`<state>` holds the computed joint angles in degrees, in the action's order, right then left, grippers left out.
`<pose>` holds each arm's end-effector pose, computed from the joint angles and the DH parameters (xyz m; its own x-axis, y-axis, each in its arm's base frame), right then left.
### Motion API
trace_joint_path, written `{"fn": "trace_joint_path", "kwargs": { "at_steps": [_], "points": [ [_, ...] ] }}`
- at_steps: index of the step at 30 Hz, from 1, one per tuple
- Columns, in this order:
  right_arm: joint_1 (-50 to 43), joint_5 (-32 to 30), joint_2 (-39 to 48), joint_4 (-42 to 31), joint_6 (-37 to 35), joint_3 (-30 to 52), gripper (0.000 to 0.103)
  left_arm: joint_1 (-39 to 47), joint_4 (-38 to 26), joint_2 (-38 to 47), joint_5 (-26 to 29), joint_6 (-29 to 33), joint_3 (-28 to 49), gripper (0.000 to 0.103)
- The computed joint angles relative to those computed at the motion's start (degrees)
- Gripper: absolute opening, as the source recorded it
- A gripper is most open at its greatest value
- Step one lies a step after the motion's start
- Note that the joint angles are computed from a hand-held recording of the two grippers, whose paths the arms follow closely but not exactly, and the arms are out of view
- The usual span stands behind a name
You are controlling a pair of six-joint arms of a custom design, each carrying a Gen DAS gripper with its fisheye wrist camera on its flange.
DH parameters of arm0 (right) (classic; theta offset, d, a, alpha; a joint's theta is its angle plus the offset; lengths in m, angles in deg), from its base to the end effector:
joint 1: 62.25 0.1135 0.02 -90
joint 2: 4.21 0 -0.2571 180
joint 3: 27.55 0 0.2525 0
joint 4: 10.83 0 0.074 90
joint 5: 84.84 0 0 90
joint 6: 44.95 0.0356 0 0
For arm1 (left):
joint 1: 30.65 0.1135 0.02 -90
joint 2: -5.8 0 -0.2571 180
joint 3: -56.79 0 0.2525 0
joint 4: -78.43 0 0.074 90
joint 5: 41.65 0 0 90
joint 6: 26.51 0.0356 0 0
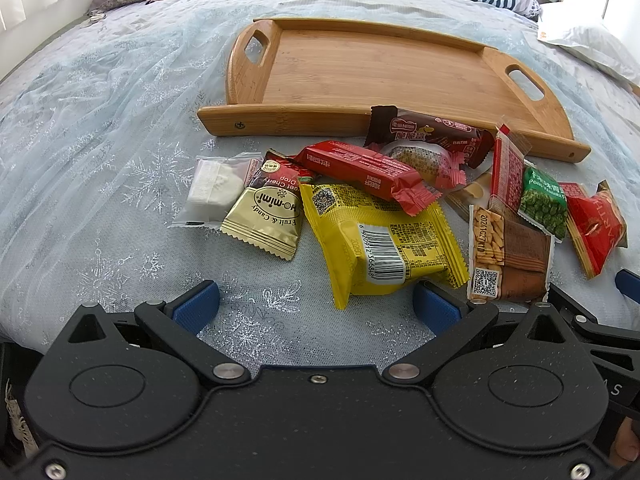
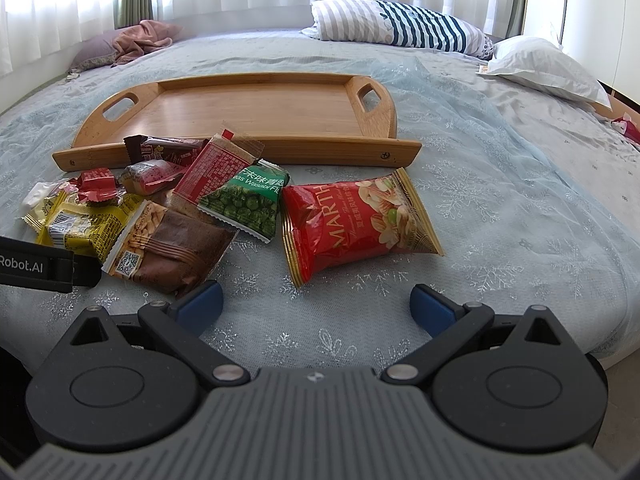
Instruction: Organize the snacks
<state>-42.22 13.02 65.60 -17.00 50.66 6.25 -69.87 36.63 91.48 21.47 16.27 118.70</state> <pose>0.2051 0.0696 0.1330 -0.6517 -0.1345 -0.7465 -0.1812 0.9833 -0.0189 0.2236 -0.1617 0.1718 -0.7867 -0.2030 -0.5830 -0.2331 0.9722 -0.0240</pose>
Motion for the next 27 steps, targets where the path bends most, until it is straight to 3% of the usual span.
{"fn": "trace_joint_path", "kwargs": {
  "at_steps": [27],
  "points": [
    [0.1, 0.3, 0.8, 2.2, 0.4, -0.6, 0.103, -0.7, -1.2, -0.3, -0.6, -0.6, 0.7, 0.103]
  ]
}}
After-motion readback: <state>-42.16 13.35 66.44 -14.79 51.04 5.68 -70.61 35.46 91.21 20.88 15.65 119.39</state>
